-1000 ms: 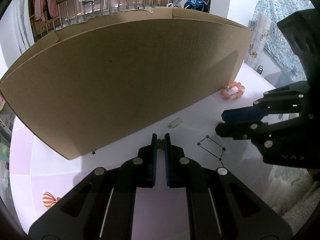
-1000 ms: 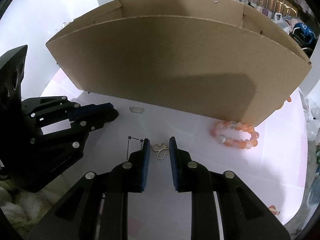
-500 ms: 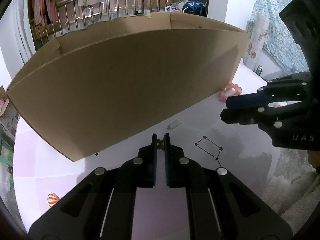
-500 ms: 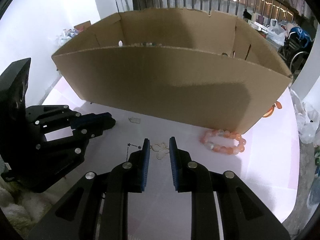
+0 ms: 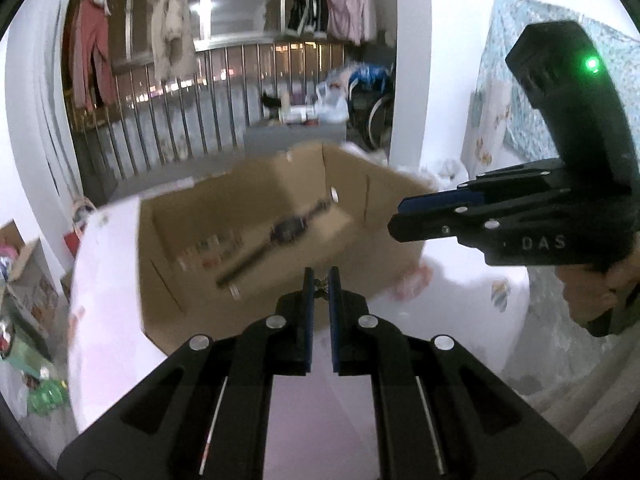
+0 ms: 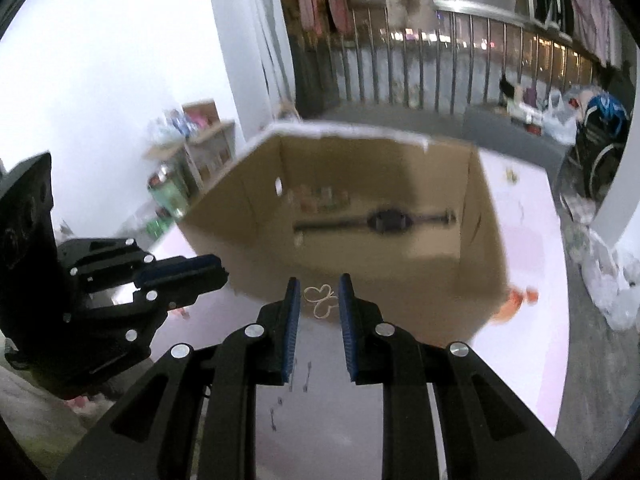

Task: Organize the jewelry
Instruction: 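Carry the charm and earring over the box and open both grippers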

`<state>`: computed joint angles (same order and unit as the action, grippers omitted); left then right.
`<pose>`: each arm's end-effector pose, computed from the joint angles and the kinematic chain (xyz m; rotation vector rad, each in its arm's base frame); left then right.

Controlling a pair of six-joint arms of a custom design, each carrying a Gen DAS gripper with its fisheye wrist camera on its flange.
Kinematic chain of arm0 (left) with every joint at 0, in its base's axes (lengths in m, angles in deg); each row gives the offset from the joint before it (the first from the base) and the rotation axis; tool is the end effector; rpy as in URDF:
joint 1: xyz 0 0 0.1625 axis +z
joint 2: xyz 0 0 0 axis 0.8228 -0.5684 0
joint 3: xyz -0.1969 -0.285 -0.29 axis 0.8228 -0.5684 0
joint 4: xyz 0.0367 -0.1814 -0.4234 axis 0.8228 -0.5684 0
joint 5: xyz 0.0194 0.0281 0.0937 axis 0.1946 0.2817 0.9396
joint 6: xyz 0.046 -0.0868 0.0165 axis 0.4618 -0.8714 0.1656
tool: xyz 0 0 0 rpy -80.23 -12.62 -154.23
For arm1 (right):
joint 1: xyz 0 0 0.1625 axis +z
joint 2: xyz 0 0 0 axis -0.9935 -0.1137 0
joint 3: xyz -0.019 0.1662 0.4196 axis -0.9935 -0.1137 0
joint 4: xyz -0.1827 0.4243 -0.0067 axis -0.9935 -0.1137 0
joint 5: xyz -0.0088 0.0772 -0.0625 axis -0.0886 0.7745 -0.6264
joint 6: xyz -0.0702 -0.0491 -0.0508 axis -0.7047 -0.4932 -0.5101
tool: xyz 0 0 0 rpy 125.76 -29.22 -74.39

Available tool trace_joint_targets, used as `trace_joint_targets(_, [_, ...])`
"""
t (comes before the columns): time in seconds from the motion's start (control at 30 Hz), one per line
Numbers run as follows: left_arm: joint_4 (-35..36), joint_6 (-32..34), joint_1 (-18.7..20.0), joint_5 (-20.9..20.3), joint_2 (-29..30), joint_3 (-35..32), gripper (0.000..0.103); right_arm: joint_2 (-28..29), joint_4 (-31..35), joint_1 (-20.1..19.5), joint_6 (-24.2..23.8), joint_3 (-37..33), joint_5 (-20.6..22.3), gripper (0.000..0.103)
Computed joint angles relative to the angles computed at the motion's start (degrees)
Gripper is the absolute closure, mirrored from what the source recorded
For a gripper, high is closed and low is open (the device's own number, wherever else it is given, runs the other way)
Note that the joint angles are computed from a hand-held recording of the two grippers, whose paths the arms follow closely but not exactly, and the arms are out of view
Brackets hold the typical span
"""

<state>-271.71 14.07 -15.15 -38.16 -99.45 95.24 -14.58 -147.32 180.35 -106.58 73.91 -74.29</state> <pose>-0.2846 -0.4659 0.1001 1.4613 2.3660 -0.7665 0.1393 -0.3957 0.2434 0.4983 -2.3499 0.9731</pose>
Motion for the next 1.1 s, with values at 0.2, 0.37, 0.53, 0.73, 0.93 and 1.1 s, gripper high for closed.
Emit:
trace_joint_targets(0.2, [4.1,-0.4,2.0,2.1,3.6,-7.0,0.097,0.5,3.8,-2.5,-1.4,-5.8,1.4,0.083])
trace_joint_targets(0.37, [12.6,-4.0,4.5,4.5,6.7,-12.9,0.097,2.8,12.4,-5.9,1.1,-11.9,0.6,0.083])
trace_joint_targets(0.53, [17.5,-5.8,6.1,5.6,9.2,-16.9,0.097,4.9,17.8,-7.5,2.2,-15.9,-0.8,0.083])
trace_joint_targets(0.73, [18.9,-7.3,6.8,5.9,9.8,-17.6,0.086,5.9,17.1,-8.1,1.7,-16.9,-1.6,0.082])
trace_joint_targets(0.93, [18.9,-7.8,7.4,6.0,9.7,-17.4,0.077,4.9,15.6,-8.7,1.8,-16.2,-0.2,0.077])
trace_joint_targets(1.1, [17.6,-8.0,7.2,6.3,9.3,-16.7,0.076,3.4,14.4,-8.7,1.1,-14.9,1.4,0.076])
